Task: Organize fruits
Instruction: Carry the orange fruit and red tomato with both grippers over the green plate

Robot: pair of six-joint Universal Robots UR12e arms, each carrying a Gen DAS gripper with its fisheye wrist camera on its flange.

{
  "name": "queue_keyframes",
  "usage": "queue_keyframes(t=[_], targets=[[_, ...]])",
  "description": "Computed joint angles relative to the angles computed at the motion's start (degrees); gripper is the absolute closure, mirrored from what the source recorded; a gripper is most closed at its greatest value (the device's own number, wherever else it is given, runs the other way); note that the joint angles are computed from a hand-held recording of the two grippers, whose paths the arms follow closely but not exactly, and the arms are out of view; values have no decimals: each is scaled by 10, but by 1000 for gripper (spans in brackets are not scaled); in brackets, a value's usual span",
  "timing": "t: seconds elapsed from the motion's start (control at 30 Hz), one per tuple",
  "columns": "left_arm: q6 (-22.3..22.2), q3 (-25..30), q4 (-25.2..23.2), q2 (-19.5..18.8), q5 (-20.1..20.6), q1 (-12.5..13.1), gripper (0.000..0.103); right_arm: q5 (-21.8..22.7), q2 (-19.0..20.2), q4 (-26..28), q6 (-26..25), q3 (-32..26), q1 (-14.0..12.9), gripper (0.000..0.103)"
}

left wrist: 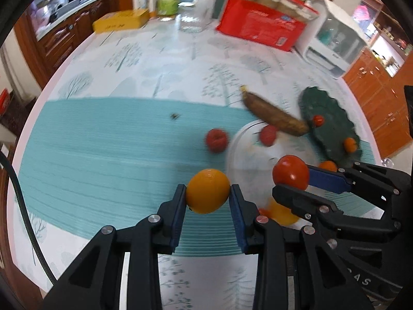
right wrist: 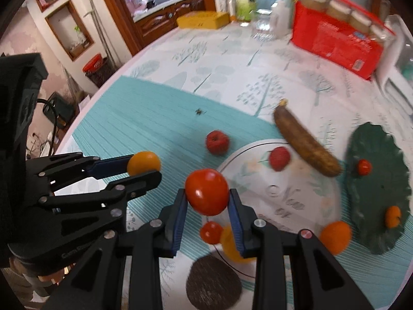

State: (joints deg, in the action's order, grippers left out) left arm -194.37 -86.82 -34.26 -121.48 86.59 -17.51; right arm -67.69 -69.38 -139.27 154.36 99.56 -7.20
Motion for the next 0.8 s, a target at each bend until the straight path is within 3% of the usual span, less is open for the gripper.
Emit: queue_keyframes(t=[0.17, 0.33, 0.57, 0.8], targets=[[37, 37, -3, -7, -2, -19, 71, 2, -21, -33, 28, 16, -23, 71], [74, 87, -9, -21, -3, -36, 71, -29, -33, -66, 61, 21, -45, 71], [124, 183, -22, -59, 2, -57, 71, -66, -31, -95, 100, 3, -75, 71], [137, 290, -59, -114, 10, -70, 71, -103, -11, -133, 130, -37, -93, 71]])
